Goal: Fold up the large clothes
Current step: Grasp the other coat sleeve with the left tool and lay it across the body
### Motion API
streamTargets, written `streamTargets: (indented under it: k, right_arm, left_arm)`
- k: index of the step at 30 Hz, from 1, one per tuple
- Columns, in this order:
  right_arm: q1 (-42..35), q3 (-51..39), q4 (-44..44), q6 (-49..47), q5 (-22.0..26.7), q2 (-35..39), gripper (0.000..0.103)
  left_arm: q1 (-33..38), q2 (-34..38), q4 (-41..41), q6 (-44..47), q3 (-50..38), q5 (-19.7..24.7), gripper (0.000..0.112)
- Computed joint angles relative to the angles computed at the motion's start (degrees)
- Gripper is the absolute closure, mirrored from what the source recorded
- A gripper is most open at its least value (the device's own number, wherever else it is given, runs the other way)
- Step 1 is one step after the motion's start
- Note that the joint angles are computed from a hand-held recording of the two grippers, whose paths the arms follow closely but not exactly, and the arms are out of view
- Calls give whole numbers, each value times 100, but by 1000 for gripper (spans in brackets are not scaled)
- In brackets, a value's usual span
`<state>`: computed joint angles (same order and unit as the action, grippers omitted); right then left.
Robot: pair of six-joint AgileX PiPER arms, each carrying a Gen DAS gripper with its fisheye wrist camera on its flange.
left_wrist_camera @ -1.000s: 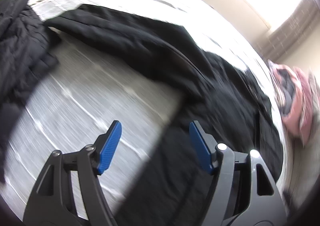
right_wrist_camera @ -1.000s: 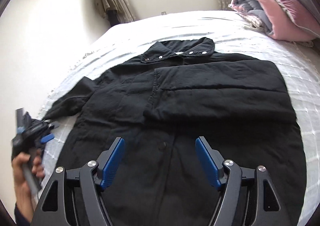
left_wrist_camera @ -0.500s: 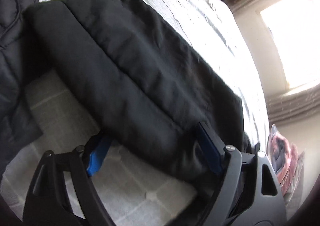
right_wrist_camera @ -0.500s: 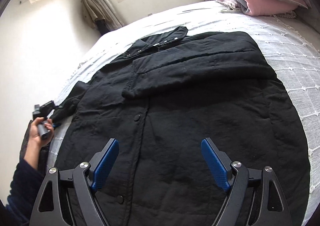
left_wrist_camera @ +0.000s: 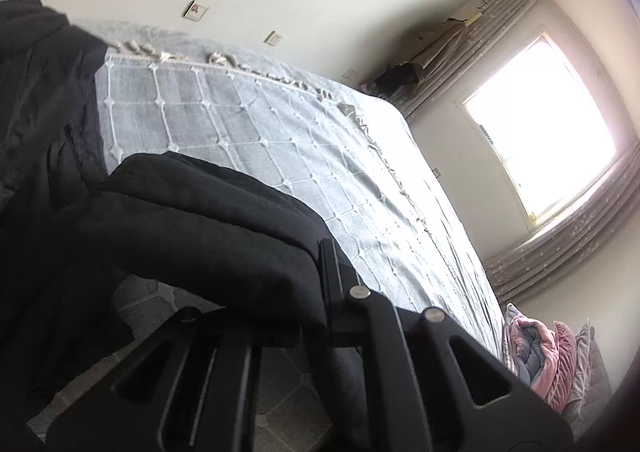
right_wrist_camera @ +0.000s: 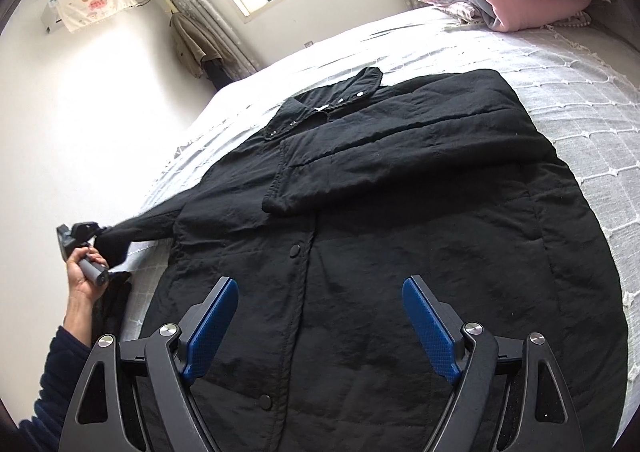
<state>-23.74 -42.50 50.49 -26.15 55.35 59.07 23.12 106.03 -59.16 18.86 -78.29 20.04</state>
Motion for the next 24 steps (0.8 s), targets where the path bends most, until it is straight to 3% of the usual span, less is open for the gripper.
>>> streamTargets:
  k: [5, 10, 12, 13, 15, 17, 19, 21, 24]
  right_arm:
    - [-119, 49, 29, 10, 47, 102, 18]
    - [-1232, 120, 614, -494, 733, 241, 18]
    - [-1608, 111, 701, -627, 926, 329, 18]
    - [-1710, 97, 677, -650, 956, 366, 18]
    - [-1882, 56, 556, -664, 943, 425, 18]
    - [-2047, 34, 485, -689, 926, 468, 18]
    - [-2263, 39, 500, -767, 978, 521, 18]
    - [-2356, 39, 443, -784, 960, 569, 18]
    - [-2406, -10, 325, -763, 940, 689, 18]
  left_arm:
    - [-522, -822, -1206, 1456, 426, -412, 103]
    - [-1708, -1413, -920, 1660, 66, -659, 103]
    - [-2222, -1478, -397, 1303, -177, -362, 88]
    - [-2487, -1399, -392, 1333, -361, -30, 82]
    - [-3158, -1093, -264, 1274, -660, 405, 53]
    - [-3760, -684, 271, 1081, -822, 401, 40]
    - [-4355, 16, 1168, 492, -1211, 597, 40]
    - [-4708, 776, 1467, 51, -1669, 1176, 40]
    - [-4846, 1342, 810, 313, -1816, 1593, 40]
